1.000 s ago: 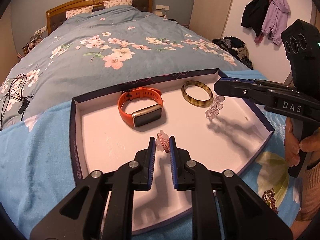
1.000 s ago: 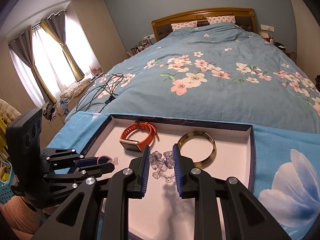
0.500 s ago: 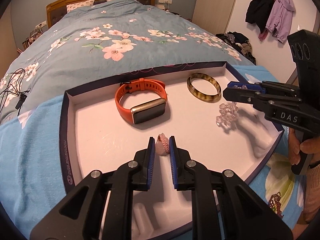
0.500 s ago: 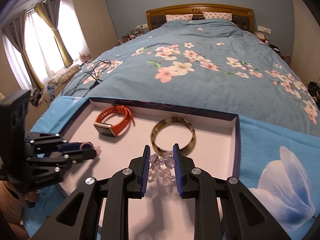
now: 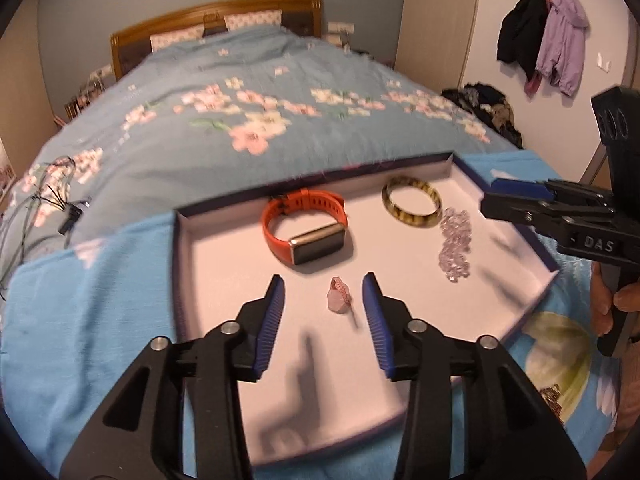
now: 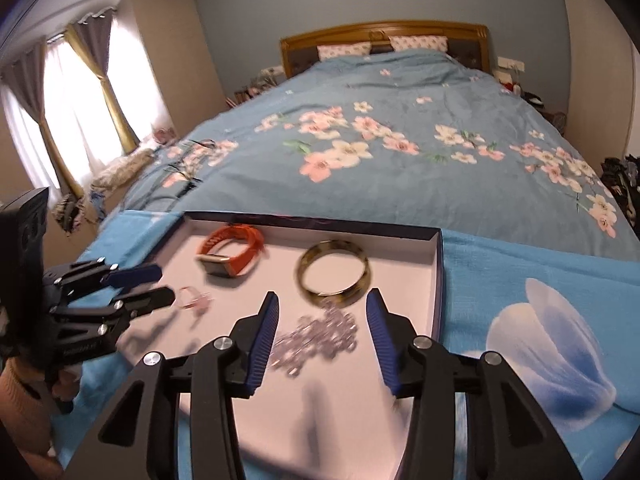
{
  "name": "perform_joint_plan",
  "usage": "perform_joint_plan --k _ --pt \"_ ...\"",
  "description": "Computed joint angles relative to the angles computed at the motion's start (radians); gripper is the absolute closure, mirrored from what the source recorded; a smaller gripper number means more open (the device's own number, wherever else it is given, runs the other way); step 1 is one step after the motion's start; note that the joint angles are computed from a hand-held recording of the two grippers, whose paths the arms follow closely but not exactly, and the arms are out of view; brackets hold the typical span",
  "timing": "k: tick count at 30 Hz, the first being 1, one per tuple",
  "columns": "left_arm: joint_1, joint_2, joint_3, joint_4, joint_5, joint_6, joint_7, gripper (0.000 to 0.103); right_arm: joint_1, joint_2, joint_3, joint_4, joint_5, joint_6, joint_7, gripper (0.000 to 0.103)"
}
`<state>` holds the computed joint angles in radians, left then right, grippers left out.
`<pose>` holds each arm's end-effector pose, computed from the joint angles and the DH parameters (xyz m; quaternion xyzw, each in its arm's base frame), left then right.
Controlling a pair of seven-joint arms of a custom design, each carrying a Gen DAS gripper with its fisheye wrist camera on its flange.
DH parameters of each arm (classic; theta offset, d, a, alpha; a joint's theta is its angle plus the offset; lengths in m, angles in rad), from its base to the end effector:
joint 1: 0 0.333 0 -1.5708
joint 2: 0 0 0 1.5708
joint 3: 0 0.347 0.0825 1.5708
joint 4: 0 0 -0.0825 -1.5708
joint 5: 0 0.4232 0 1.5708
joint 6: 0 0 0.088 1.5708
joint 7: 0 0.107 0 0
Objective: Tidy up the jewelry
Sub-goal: 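Carry the crystal bracelet and pink hair tie into the box and release both, then grasp the maroon beaded necklace with the right gripper while the left gripper grasps the black ring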
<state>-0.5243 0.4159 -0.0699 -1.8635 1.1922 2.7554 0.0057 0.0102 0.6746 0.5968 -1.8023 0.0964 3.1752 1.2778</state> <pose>0.5619 -0.4209 0.3315 -0.6408 0.6694 -0.2844 0.2456 0.6575 0.3566 0.3101 -0.7937 0.4481 -0.0926 0.4010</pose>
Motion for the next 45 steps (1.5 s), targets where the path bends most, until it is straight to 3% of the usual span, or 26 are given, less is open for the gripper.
perform_joint_plan --k 4,8,11,14,20,26,29,33,38,40,42,43,45 --pt "-0.017 -0.092 -0.001 -0.089 0.133 -0.013 -0.131 0.056 -0.163 -0.053 0.165 -0.162 -0.060 0.080 -0.045 0.060" --pt "0.000 -0.183 -0.043 -0.199 0.257 -0.009 -0.269 0.053 -0.265 -0.105 0.249 -0.297 -0.145 0.116 -0.033 0.062" --pt "0.024 -0.218 -0.085 -0.252 0.293 -0.003 -0.314 0.053 -0.327 -0.123 0.300 -0.368 -0.209 0.100 -0.020 0.072" --pt "0.050 -0.238 -0.128 -0.296 0.316 0.005 -0.350 0.053 -0.289 -0.163 0.252 -0.409 -0.246 0.084 0.007 0.075" --pt "0.068 -0.238 -0.173 -0.336 0.341 0.026 -0.407 0.053 -0.293 -0.158 0.254 -0.430 -0.258 0.047 0.023 0.081" --pt "0.072 -0.229 -0.183 -0.335 0.374 0.044 -0.448 0.052 -0.246 -0.191 0.203 -0.446 -0.235 0.040 0.022 0.083" --pt "0.074 -0.225 -0.186 -0.333 0.387 0.055 -0.463 0.051 -0.271 -0.198 0.219 -0.467 -0.220 0.040 0.021 0.084" --pt "0.074 -0.211 -0.188 -0.322 0.385 0.064 -0.459 0.051 -0.240 -0.227 0.175 -0.487 -0.202 0.052 0.040 0.097" --pt "0.069 -0.199 -0.187 -0.309 0.392 0.073 -0.461 0.051 -0.185 -0.252 0.107 -0.493 -0.192 0.072 0.085 0.098" --pt "0.067 -0.198 -0.186 -0.307 0.389 0.073 -0.453 0.051 -0.213 -0.252 0.131 -0.501 -0.207 0.084 0.091 0.098" --pt "0.063 -0.197 -0.186 -0.306 0.382 0.069 -0.443 0.051 -0.197 -0.261 0.115 -0.504 -0.223 0.098 0.110 0.093" --pt "0.062 -0.199 -0.186 -0.307 0.387 0.071 -0.446 0.051 -0.233 -0.252 0.152 -0.508 -0.249 0.108 0.109 0.093" --pt "0.061 -0.197 -0.185 -0.303 0.389 0.072 -0.444 0.051 -0.243 -0.242 0.167 -0.503 -0.290 0.113 0.115 0.090"
